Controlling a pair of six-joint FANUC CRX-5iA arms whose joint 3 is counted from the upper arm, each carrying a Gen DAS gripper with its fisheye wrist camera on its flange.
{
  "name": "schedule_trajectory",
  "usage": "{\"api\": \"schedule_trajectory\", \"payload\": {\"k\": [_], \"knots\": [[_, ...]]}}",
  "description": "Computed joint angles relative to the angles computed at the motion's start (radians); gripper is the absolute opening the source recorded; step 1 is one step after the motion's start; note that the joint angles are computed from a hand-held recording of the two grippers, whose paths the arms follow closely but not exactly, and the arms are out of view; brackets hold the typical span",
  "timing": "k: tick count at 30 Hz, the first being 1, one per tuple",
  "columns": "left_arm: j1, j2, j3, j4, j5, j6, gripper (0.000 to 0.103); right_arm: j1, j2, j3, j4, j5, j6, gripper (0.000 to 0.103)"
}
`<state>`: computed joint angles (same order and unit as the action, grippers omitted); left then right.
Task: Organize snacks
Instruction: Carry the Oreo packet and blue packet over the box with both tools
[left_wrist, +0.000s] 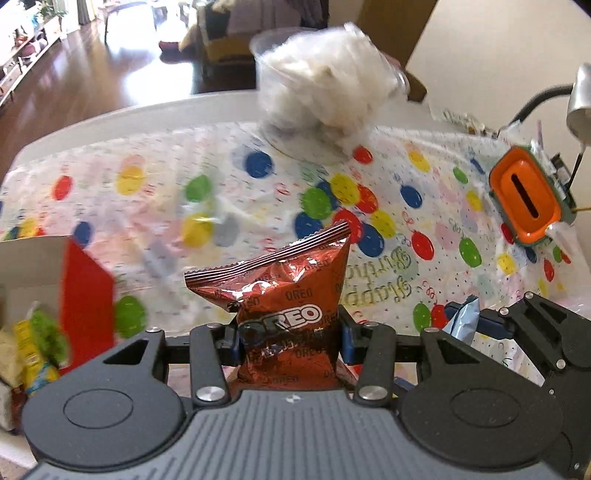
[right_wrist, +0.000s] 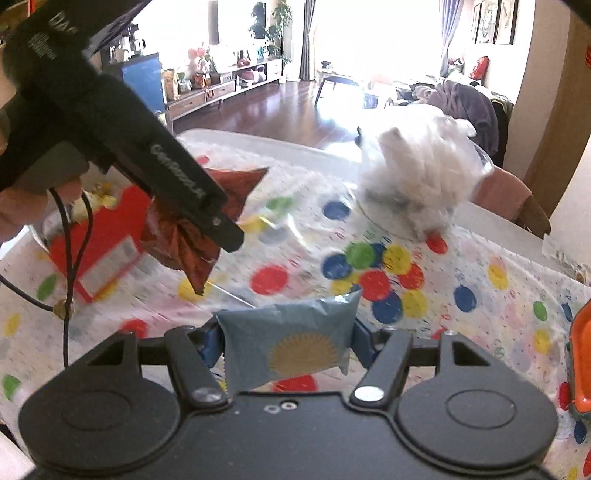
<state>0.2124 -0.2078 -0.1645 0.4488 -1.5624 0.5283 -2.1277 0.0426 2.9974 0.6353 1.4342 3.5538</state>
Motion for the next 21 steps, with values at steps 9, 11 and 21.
{"api": "schedule_trajectory", "payload": {"k": [9,11,21], "knots": [[0.232,0.042,0.082,0.068,-0.099,-0.182,0.045,0.018,-0.135,-0.206,0.011,0.004,0.015,0.066],[0.269,0.057,0.103,0.071,-0.111,-0.206,0.045,0.013,-0.169,-0.251,0.005,-0.002,0.032,0.066],[0.43,0.183,0.256,0.068,-0.143,-0.304,0.046,-0.01,-0.356,-0.488,-0.038,-0.042,0.138,0.066]]}}
